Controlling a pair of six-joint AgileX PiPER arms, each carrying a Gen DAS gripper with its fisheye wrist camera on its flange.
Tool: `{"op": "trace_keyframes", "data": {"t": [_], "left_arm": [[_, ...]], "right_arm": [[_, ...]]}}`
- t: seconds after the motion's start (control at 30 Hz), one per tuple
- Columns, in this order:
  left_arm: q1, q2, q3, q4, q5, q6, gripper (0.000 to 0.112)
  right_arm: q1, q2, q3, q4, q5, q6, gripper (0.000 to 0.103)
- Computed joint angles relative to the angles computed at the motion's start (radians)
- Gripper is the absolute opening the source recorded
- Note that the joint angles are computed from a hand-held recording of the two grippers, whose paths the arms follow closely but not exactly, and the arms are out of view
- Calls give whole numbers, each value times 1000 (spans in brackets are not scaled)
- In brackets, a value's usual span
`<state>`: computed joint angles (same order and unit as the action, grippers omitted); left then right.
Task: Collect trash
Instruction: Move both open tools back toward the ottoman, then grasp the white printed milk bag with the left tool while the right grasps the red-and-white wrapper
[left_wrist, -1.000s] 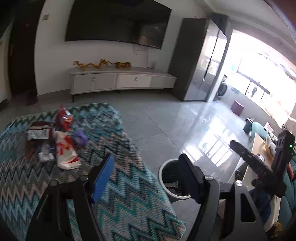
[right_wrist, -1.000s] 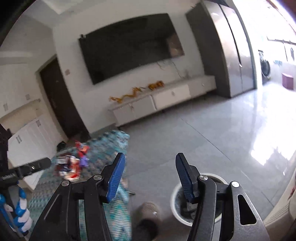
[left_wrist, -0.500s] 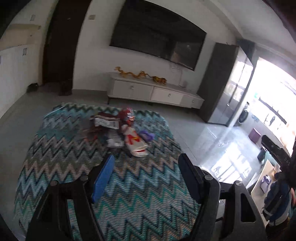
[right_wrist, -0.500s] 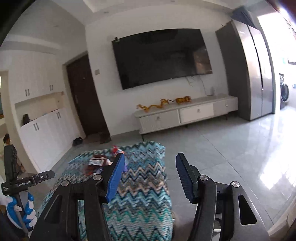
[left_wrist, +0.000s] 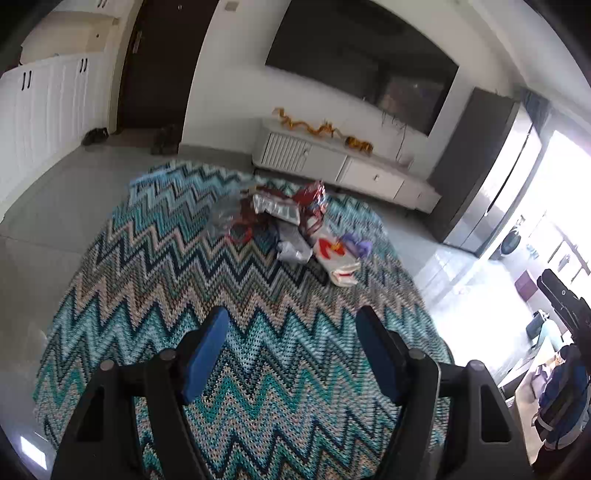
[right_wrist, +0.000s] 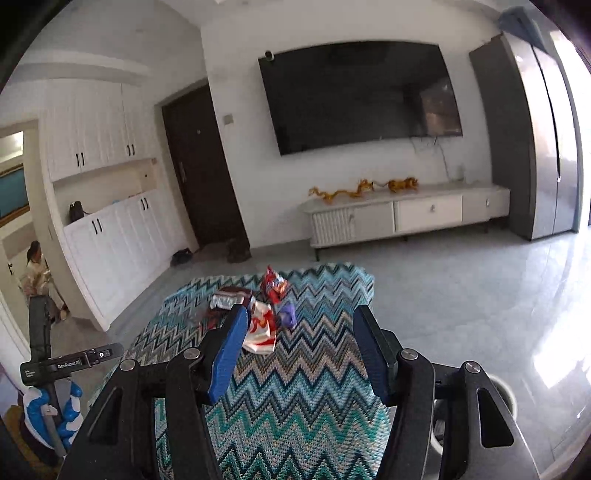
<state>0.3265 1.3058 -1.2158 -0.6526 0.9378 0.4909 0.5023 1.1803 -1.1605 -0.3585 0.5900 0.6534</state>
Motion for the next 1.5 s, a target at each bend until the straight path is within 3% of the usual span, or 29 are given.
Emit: {"op": "trace_keyframes", "data": {"t": [0.23,0.47,0.63,0.83,1.0,1.1,1.23,1.3,1.5], "left_arm": [[-124,168,-96,114,-71,-105,70],[-225,433,-363,213,-65,-224,70],[-270,664,-652,279,5,-304,71],[-304,904,-981,323,134,-372,71],[-321,1026,-1132,363,198,-393,71],[-321,1068,-1171,368,206,-395,70],[-320,1061,-1136,355,149,-352,64],[-320,1037,-1078,357,101,-324,58],[-305,920,-843,300,-21,-196,57]], "right_arm": [[-94,183,-35,276,-87,-259,59],[-153,468,-200,639,-106,-632,59],[-171,660,-356,785,-64,-774,59],[-184,843,-543,816,1,-800,59],[-198,951,-663,890,52,-843,59],[-197,1011,-738,915,89,-852,59],[-190,1105,-879,913,155,-827,59],[-188,1162,-972,899,199,-800,59],[-181,1297,-1214,849,323,-717,59]]}}
